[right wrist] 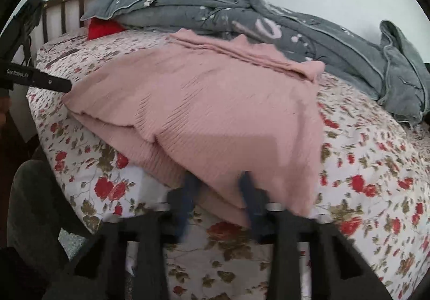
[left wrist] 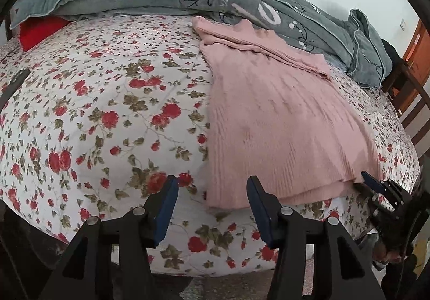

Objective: Fold small clothes

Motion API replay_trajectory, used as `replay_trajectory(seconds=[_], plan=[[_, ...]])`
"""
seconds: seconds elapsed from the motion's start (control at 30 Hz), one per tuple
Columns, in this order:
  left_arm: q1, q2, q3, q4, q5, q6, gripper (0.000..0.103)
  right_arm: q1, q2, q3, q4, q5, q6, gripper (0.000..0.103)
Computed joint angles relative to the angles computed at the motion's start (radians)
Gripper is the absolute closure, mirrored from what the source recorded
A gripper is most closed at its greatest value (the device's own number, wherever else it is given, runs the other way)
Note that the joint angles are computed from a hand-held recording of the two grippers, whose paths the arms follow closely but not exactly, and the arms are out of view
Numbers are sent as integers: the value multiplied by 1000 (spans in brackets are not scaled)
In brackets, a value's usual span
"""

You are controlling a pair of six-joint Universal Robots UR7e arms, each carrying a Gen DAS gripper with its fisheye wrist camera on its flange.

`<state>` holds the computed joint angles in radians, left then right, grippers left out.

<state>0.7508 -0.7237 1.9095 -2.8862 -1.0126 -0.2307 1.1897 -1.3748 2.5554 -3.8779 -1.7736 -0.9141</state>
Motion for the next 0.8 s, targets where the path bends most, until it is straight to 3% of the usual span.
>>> replay_trajectory(seconds=[0.13, 0.17, 0.3, 0.33, 0.43, 0.53, 0.63, 0.7, 0.8], plan=[[17, 2, -7, -13, -17, 0, 52, -57, -117, 4, 170, 108, 52, 97], [20, 2, -9, -14, -22, -1, 52, -59, -121, 10, 165, 120, 45, 98], [39, -4, -8, -24, -71, -2, 52, -47, -81, 82, -29, 129, -135, 102], [45, -2, -12, -24, -88, -3, 52, -48, -77, 84, -30, 119, -150, 102], [54, 7, -25, -20, -110, -13, 52, -69, -107, 62, 74, 93, -98, 103], [58, 12, -34, -11, -136, -14, 52, -107, -203, 82, 170, 154, -62, 100], [62, 20, -50, 6, -154, -17, 51, -163, -342, 97, 296, 264, -12, 72], [70, 29, -68, 28, -172, -27, 51, -176, -379, 84, 330, 294, 40, 44], [74, 48, -81, 40, -180, -39, 51, -169, -355, 43, 354, 280, 132, 41]])
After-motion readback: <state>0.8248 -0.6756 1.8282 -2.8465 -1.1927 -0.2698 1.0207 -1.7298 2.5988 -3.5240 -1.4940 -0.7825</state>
